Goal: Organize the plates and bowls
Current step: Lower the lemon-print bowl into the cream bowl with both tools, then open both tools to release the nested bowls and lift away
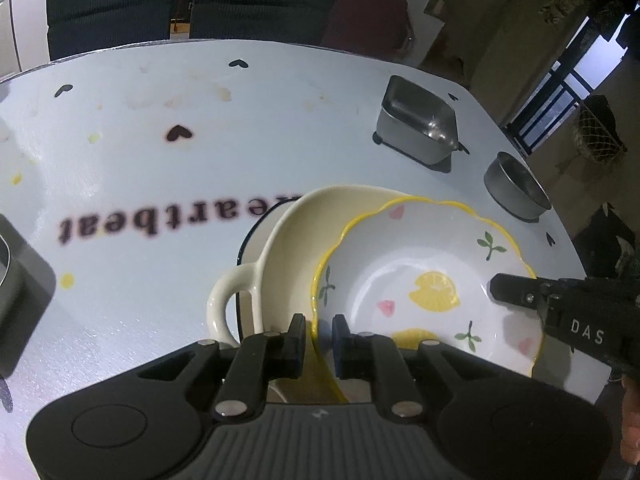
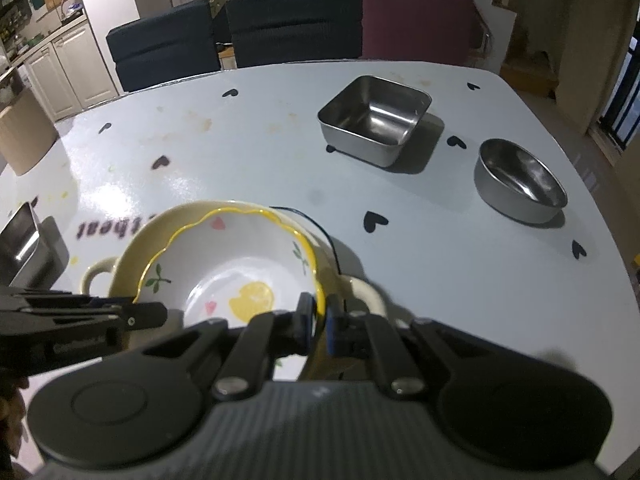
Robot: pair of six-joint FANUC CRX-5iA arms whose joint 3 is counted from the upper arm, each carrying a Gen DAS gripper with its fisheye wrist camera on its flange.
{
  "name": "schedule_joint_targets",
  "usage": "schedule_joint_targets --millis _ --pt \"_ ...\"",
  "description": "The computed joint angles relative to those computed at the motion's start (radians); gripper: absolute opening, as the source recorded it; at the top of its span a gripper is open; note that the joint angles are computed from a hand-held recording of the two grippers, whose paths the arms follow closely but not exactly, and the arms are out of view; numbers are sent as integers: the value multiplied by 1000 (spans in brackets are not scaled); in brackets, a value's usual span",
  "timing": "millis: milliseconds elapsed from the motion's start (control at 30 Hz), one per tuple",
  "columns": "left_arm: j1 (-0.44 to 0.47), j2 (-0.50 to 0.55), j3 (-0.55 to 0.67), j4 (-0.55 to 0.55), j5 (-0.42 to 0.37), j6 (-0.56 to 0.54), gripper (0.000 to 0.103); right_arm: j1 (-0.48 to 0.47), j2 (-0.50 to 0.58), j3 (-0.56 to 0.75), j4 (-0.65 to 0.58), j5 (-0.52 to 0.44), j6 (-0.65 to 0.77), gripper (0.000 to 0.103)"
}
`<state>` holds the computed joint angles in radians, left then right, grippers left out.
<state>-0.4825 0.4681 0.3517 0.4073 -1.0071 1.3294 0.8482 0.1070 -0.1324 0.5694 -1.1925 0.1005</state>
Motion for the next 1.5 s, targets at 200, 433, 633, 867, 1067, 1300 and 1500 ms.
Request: schedule_joint_targets --millis 200,433,633,867,1067,1300,1500 --pt "0 -18 -7 -20 21 -12 15 2 6 6 1 -6 -1 7" --pt "9 -34 -23 -18 26 -37 15 -29 -6 0 -46 47 4 7" --pt "15 -42 -32 -17 37 -44 14 -49 14 23 -89 70 51 8" --pt "14 -37 -22 -23 31 -41 14 -86 10 24 -172 119 73 11" --pt "16 -37 -24 -19 33 -40 14 -90 13 24 -174 129 77 11" --pt "16 -38 -24 -19 29 -48 14 -101 9 36 -221 122 90 12" --pt "14 -35 -17 -29 25 -44 14 -80 -39 -13 -160 132 18 15"
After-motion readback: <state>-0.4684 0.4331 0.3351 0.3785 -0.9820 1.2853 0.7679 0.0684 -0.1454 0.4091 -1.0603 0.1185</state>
